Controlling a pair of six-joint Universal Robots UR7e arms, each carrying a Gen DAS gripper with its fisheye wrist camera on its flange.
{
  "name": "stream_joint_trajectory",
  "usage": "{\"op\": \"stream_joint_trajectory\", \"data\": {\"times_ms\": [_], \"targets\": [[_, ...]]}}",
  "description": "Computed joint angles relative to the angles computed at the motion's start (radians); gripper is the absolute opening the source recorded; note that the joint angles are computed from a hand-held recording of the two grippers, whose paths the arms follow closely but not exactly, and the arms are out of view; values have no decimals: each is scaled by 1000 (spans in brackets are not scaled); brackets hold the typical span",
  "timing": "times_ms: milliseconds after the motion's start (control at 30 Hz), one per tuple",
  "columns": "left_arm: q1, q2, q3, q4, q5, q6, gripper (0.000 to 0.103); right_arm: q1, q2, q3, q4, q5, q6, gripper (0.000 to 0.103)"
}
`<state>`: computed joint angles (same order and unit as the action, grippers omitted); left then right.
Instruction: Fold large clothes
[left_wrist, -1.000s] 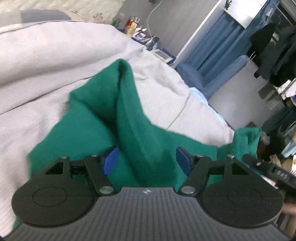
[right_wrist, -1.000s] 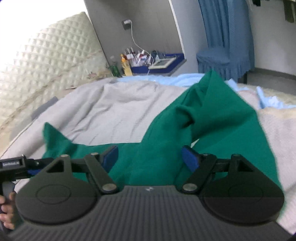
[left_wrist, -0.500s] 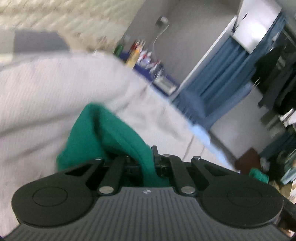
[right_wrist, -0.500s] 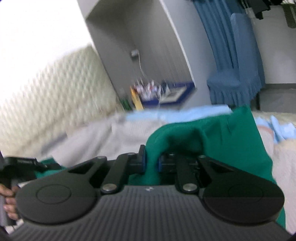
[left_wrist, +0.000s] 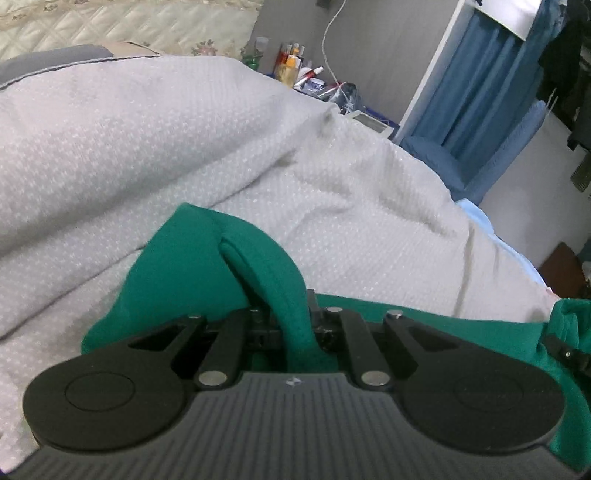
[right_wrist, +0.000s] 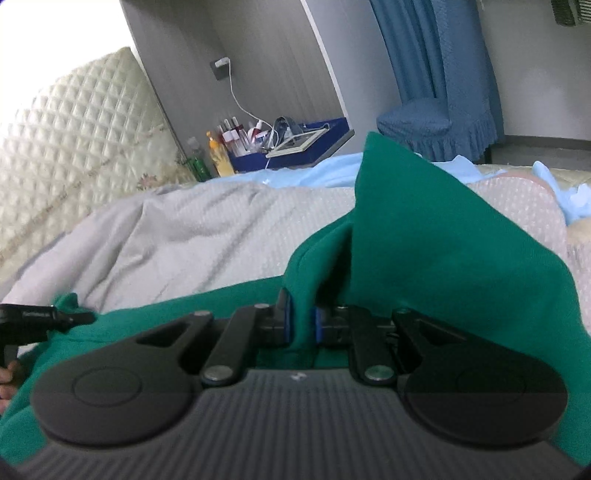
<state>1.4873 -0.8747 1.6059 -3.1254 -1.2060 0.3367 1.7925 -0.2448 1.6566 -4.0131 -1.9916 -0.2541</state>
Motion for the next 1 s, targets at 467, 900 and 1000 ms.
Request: {"op": "stream_joint_trajectory", "data": {"times_ms": [467, 900, 1000], "targets": [[-106, -245, 320, -113, 6, 54, 54, 154, -85, 141, -44, -137, 11, 42], [-382, -758, 798, 2, 97, -84, 54, 460, -167, 381, -65, -331, 93, 41], [-489, -940, 892, 129, 152, -161, 54, 560, -196, 427, -6, -401, 174, 41]]}}
